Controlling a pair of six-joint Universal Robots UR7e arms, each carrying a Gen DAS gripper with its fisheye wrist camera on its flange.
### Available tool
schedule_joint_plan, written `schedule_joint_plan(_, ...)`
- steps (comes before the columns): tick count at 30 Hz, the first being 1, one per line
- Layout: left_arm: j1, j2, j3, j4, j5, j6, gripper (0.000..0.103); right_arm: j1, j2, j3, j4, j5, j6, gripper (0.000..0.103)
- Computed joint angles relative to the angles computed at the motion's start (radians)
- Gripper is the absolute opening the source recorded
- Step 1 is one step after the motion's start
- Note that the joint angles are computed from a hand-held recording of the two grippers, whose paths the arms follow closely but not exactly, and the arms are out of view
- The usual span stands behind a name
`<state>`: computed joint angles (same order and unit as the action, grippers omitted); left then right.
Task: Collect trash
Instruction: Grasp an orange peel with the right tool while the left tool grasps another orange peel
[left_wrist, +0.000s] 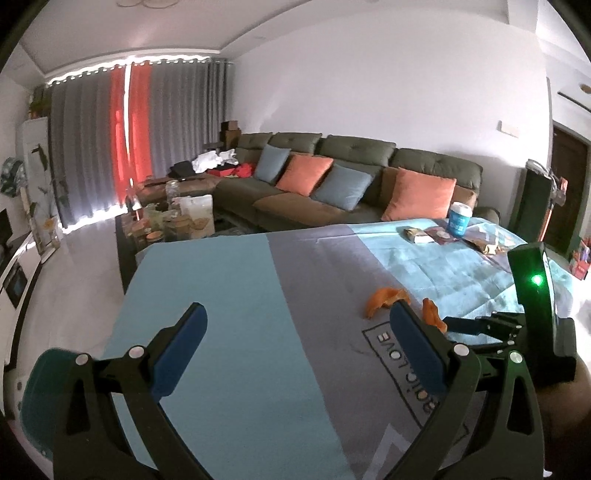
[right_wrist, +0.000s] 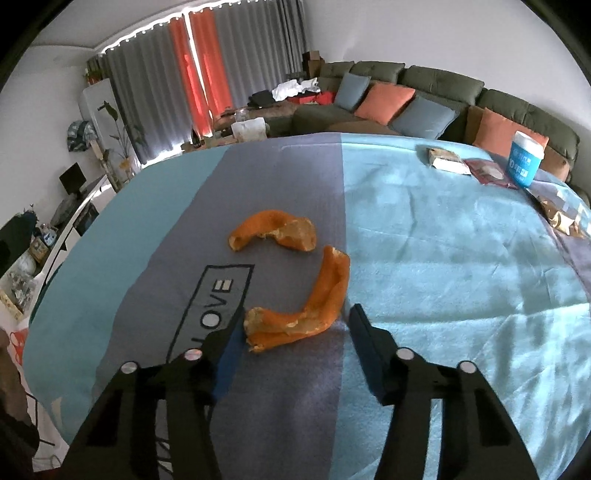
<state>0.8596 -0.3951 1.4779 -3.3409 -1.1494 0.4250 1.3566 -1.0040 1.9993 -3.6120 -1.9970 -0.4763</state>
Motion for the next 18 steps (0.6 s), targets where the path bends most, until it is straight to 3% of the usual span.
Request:
schedule_joint_plan(4,0.001,0.045,-0.082,0.061,-0.025,0.01,0.098,-0.007,-0.011,0.013,0.0,0.022,-0.004,0.044)
schedule_joint_plan(9,-0.001,0.106,-0.189,0.169,-0.064,0.004,0.098,-0.034,-0.052,0.047,0.01,0.107,0.013,0.03)
schedule_joint_plan(18,0.002,0.229,-0.405,0.403,-0.097,-0.058,0.098,-0.087,-0.114,0.087,0.035,0.226,0.07,0.024)
